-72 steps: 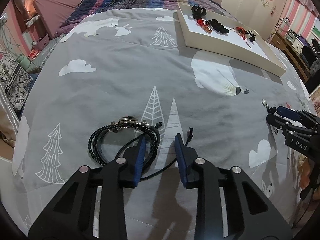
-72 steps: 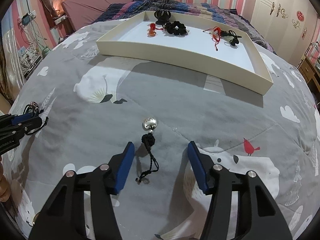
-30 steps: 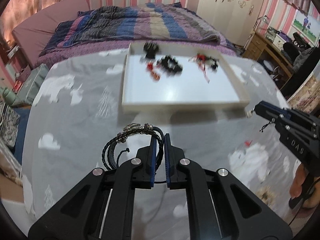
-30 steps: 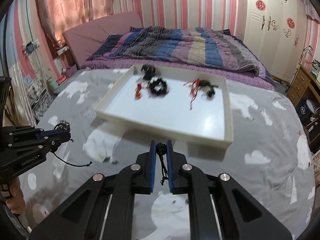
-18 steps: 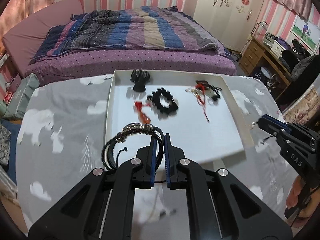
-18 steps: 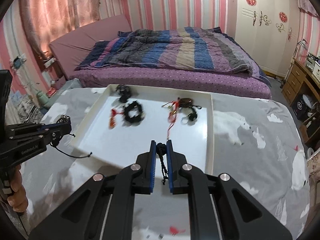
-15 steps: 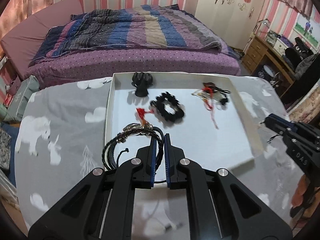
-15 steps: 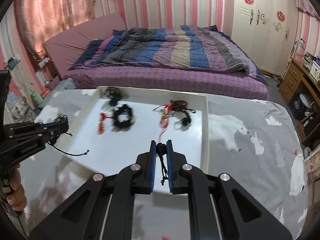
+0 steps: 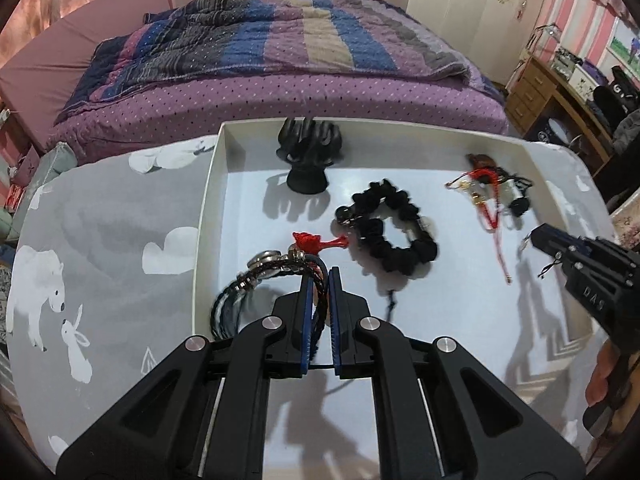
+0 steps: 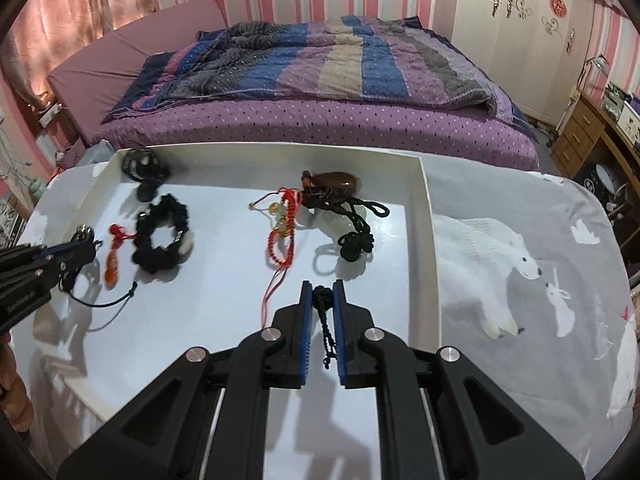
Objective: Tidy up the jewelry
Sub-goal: 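Carry both items into the white tray and open both tools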
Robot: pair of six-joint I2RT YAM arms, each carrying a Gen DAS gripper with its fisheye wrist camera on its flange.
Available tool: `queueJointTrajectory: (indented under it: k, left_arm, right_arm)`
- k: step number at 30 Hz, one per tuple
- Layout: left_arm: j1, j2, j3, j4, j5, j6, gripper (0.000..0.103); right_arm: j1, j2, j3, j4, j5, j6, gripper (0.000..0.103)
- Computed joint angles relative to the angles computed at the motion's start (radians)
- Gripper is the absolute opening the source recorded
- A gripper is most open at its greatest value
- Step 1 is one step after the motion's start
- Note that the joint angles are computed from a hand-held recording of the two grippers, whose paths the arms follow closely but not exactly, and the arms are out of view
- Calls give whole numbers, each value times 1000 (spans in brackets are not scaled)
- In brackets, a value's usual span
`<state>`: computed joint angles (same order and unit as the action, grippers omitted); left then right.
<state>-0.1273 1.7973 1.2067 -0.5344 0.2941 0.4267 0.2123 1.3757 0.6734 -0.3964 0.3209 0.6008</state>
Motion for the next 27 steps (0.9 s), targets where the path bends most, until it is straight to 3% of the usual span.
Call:
queueJointTrajectory:
  k: [10,15,16,18,20,23,27]
  left_arm:
    - [-28,27,-10,34,-25,-25,11]
    - [-33,-27,-42,54,-30,-40,46]
    - [-32,-44,-50,57,-30,-44,48]
    - [-29,-62,-51,53,-26,-52,58]
    - [-23,-83,-55,41,-17,-56,59]
    - [-14,-131,-85,35,-19,-44,60]
    - [19,-217,-127,31,-2,-28,82]
  right_arm:
    - [-59,83,26,40,-41,-36,11]
    - [-79,61,9,41,-68,-38,12]
    - [-78,51,7,33,-67,-36,14]
    - [-82,37,6,30,-60,-32,42]
    - [-70,1,-7,27,-33,-29,49]
    - [-55,-36,-5,-9,-16,-14,49]
    - [-22,-105,2,-80,24,11,51]
